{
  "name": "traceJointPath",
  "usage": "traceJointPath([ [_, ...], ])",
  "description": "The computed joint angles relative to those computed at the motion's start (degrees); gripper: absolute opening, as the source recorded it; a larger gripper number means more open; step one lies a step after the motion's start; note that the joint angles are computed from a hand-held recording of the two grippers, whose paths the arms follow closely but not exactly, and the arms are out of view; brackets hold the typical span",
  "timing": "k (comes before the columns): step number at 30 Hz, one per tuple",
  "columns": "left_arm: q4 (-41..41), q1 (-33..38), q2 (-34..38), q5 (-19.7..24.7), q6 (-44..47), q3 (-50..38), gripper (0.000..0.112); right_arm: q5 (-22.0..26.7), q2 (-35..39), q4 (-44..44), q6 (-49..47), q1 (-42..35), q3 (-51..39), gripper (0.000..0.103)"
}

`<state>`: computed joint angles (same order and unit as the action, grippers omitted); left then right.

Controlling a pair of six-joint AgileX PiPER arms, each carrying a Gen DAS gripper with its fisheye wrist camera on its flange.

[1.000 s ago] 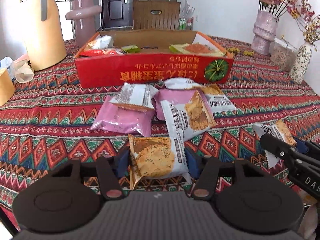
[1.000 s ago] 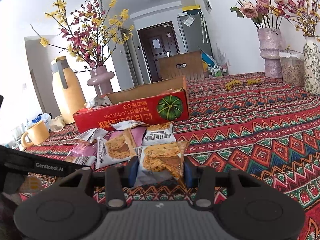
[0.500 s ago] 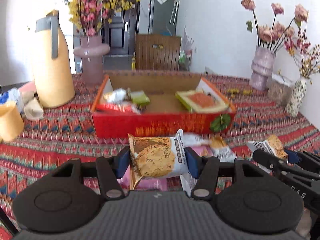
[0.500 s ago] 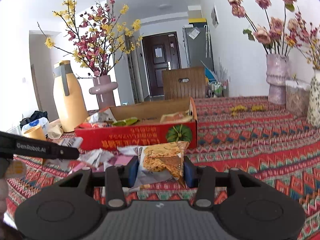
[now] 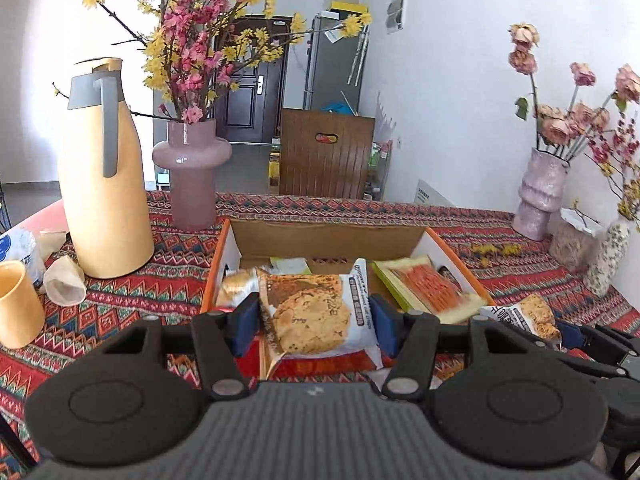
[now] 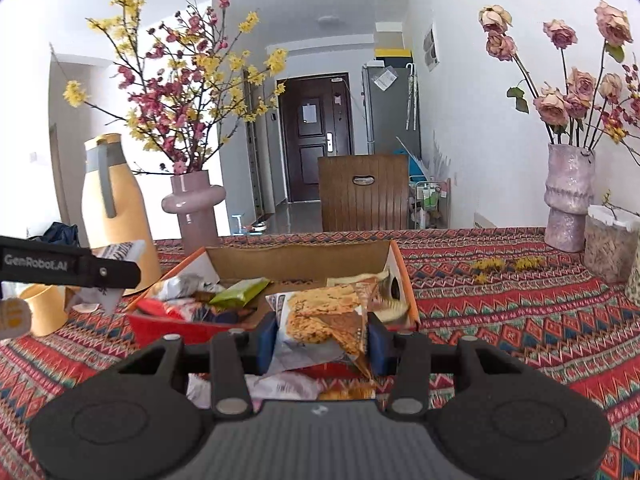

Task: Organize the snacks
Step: 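Carry both cookie packets over the box and open both grippers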

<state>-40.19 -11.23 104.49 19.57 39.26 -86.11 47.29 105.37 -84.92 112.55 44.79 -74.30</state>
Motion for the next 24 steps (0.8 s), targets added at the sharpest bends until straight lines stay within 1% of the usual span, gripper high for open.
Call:
traceJointPath([
  [2, 2.2, 0.0, 2.7, 0.8, -2.9, -3.5, 0.059, -0.5, 1.9, 1.7, -3.0, -1.4, -3.6, 0.044],
  [8, 15.3, -0.9, 12.2, 4.1, -17.7, -17.3, 0.059, -3.4, 7.9, 7.3, -11.8, -6.0, -14.2, 0.044],
  [10, 19.2, -1.1, 14.9, 4.5, -22.1, -21.2, 0.059, -4.3, 10.6, 9.6, -15.5, -7.5, -18.6, 0.044],
  [13, 21.9, -0.9, 17.7, 4.4, -25.6, -24.9, 0.059, -5.2, 14.6, 13.8, -21.0, -9.4, -25.3, 0.044],
  [15, 21.6, -0.7, 18.7, 2.8, -25.9, -25.7, 0.059, -5.2, 17.1, 16.0, -23.8, -10.3, -29.3, 0.044],
  [17, 18.9, -0.4, 19.5, 0.2, -23.6, -25.3, 0.059, -5.0, 19.7, 17.6, -25.9, -11.0, -33.0, 0.044],
  [18, 15.2, -0.2, 19.7, -1.5, -19.9, -24.4, 0.059, -4.9, 20.9, 18.2, -26.7, -11.3, -34.6, 0.044],
  [19, 11.7, 0.0, 20.0, -2.3, -16.4, -24.3, 0.059, -5.0, 22.0, 18.0, -26.6, -11.6, -35.8, 0.044],
  [20, 10.4, 0.2, 20.6, -2.1, -15.2, -24.8, 0.059, -5.4, 22.7, 16.8, -25.2, -11.8, -36.0, 0.044],
  [22, 12.9, 0.2, 21.9, -0.8, -17.5, -26.7, 0.059, -6.3, 23.5, 15.1, -22.9, -12.2, -35.7, 0.044],
  [24, 14.8, 0.2, 23.0, 0.0, -19.6, -28.1, 0.060, -5.8, 25.1, 16.5, -24.5, -12.4, -37.4, 0.044],
])
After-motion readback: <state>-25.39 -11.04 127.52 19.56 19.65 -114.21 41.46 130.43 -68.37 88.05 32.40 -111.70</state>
